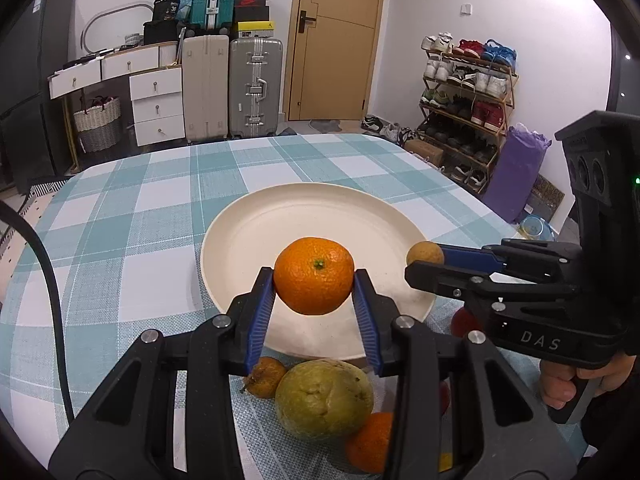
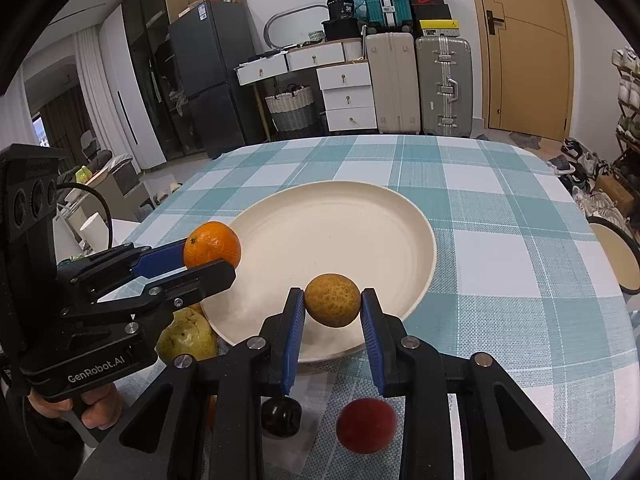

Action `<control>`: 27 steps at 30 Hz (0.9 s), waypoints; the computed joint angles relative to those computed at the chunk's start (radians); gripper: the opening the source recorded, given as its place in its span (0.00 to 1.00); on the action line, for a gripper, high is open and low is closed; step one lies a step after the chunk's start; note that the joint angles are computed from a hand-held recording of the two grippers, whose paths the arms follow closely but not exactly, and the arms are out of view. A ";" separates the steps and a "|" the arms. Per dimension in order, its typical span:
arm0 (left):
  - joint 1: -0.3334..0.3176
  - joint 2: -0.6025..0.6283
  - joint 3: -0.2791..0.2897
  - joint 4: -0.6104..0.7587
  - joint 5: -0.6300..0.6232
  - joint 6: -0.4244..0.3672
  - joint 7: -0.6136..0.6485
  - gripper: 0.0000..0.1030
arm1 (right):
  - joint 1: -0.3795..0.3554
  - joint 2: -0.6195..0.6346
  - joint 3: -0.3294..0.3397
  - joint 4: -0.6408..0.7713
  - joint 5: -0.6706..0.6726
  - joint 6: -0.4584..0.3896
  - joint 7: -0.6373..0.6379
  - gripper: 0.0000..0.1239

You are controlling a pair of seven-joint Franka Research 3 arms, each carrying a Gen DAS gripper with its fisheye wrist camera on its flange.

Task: Organize fruits
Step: 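Lift the tangerine with the left gripper while the right carries the brown fruit over the plate, then open the left gripper over the plate while the right gripper releases the brown fruit there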

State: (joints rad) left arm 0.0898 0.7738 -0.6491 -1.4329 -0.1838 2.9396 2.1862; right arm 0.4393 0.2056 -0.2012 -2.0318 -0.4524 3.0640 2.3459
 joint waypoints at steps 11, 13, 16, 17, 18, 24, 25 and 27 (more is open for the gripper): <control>-0.045 -0.012 0.060 0.004 0.031 0.002 -0.051 0.36 | -0.016 0.015 0.020 0.011 0.058 -0.028 -0.047 0.24; -0.044 -0.017 0.060 -0.008 0.040 0.025 -0.055 0.36 | -0.003 0.012 0.005 0.008 0.044 -0.026 -0.025 0.24; 0.005 -0.016 0.002 -0.040 0.038 0.065 -0.035 0.39 | 0.136 -0.006 -0.169 -0.004 -0.212 0.026 0.223 0.35; 0.024 -0.013 -0.020 -0.051 0.038 0.079 -0.030 0.41 | 0.175 -0.016 -0.216 -0.002 -0.308 0.025 0.314 0.39; 0.041 -0.012 -0.038 -0.060 0.040 0.090 -0.031 0.47 | 0.185 -0.025 -0.231 -0.003 -0.361 0.028 0.362 0.41; 0.158 -0.037 -0.151 -0.144 0.055 0.116 -0.025 0.73 | 0.146 -0.092 -0.190 -0.036 -0.491 -0.029 0.472 0.56; 0.185 -0.045 -0.176 -0.170 0.057 0.134 -0.024 0.80 | 0.141 -0.109 -0.187 -0.047 -0.530 -0.034 0.503 0.57; 0.250 -0.051 -0.239 -0.217 0.074 0.161 -0.017 0.83 | 0.127 -0.136 -0.168 -0.064 -0.580 -0.050 0.539 0.65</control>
